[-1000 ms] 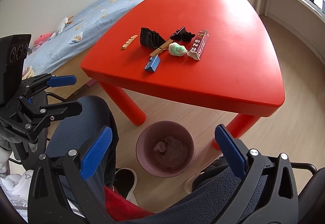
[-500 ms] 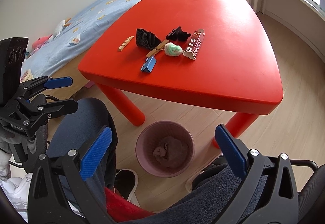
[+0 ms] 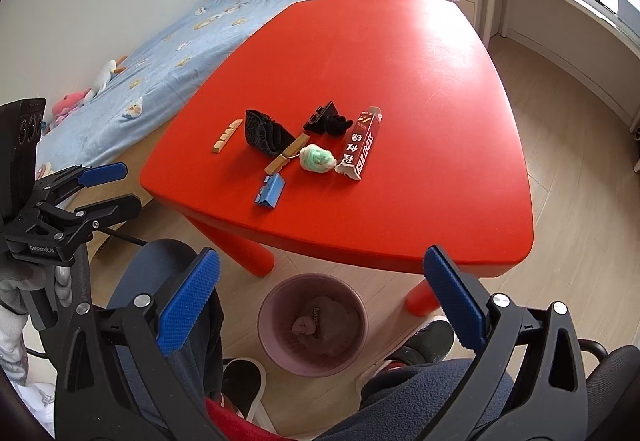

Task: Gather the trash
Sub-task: 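Move both open tools back over the table items, then grasp the beige wooden block stack with the left tool while the right tool grasps the red box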

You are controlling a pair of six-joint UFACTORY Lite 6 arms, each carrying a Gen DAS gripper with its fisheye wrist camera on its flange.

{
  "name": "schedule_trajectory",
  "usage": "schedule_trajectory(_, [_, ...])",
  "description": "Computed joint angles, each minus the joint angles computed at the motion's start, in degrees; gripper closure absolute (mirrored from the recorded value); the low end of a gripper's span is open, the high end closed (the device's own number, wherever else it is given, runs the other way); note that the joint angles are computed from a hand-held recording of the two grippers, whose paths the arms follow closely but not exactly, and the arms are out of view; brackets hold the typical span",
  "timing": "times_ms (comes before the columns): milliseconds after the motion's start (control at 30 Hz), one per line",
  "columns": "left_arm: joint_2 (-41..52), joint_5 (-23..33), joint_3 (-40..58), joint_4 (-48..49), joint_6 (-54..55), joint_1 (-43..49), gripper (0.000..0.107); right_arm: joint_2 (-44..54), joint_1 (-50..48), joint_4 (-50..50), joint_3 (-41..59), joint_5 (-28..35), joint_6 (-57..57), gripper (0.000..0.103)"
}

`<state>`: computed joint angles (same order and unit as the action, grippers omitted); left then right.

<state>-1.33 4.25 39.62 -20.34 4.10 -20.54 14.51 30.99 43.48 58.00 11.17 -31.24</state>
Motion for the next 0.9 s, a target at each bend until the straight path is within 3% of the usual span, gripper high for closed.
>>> schedule_trajectory(233, [7.93,2.10,8.78,-3.03,5.81,4.41,0.012,11.63,-3.61,-10.58,17.50,6.12,10.71,0.003])
schedule_trajectory(567, [24.40,6.50,23.74,12.67,-7.35,8.50,0.012,34.84,-4.64,-32.25,46.53,15.68,32.61,0.003])
schedule_trajectory(900, [38.43,11.89,37.79,25.08,-19.03,9.18,0.012,57.05,-5.04,-38.21,76.53,28.39,39.93,0.003])
